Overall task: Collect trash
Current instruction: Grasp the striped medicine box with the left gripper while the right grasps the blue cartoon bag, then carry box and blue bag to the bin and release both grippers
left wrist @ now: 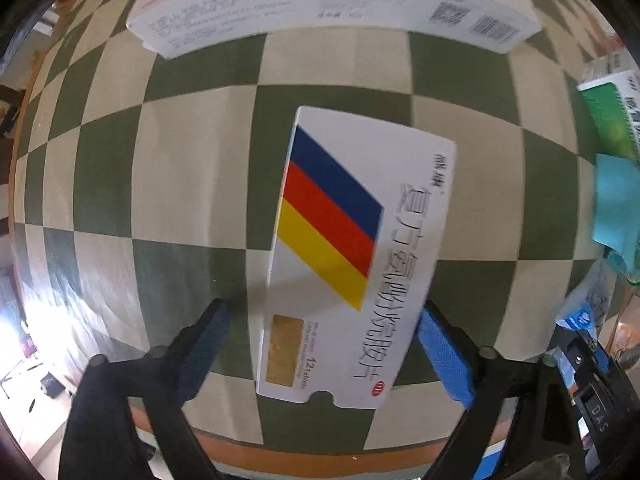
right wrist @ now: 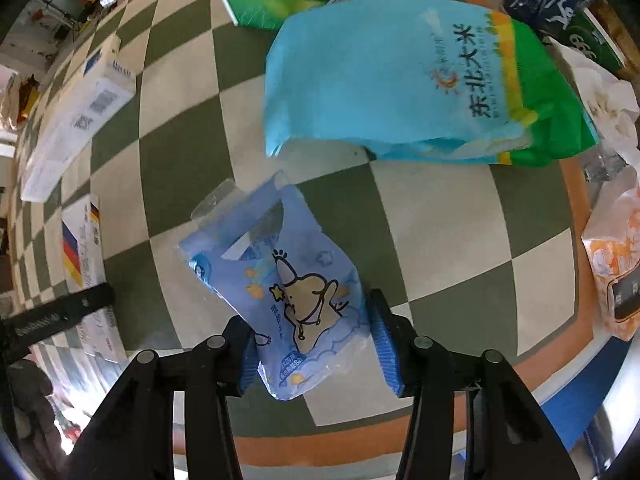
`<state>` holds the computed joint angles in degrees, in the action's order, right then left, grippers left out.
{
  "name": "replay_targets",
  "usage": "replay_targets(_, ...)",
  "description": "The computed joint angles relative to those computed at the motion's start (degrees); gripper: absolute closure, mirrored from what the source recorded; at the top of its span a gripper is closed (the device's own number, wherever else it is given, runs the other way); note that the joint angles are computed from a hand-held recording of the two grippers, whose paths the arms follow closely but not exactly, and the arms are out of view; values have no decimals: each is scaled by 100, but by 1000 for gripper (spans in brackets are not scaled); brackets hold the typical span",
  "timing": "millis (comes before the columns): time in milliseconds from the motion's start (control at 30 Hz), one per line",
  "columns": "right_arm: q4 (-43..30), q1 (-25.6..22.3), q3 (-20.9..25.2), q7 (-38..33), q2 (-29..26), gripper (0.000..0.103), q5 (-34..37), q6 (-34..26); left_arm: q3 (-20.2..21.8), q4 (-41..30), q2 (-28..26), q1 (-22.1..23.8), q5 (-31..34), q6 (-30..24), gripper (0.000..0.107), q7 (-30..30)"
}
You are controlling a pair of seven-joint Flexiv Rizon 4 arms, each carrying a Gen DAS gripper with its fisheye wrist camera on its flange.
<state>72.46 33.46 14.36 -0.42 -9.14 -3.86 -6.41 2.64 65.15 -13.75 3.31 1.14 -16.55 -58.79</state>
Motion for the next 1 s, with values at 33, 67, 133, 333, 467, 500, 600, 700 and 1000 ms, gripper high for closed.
replay_targets(33,-62,9,-7,-63,-47,51,-21,-62,8,158,122,11,-48,145,32,156)
replay_targets(67,-115,21,-10,-123,-84,52,-40,-120,7,296,242,-3,-70,235,36,268)
replay_targets(133,-201,73,-13,-258,-153,56,-148,-209,7,662,518,-71,71,676,36,647)
replay_targets(333,-410,258,-20,-277,-246,70,-343,-279,64,941,773,42,-14,953,36,1013)
replay_targets(467,-481,344,-27,-271,-265,77,-474,-187,75,921,881,116,-129,994,36,1088)
replay_targets(500,-418,354,-17,-248,-213,78,-504,-122,110,935,932,163,-179,1010,36,1152)
replay_targets(600,-495,465,0,-159,-229,81,-660,-33,180,897,1047,302,-316,952,36,1247)
replay_targets(700,-683,580,-4,-171,-292,84,-823,9,241,806,1133,429,-542,887,36,1244)
replay_targets(1000,-1402,1299,-8,134,-575,85,-1439,-42,355,133,998,898,-1384,622,36,1352)
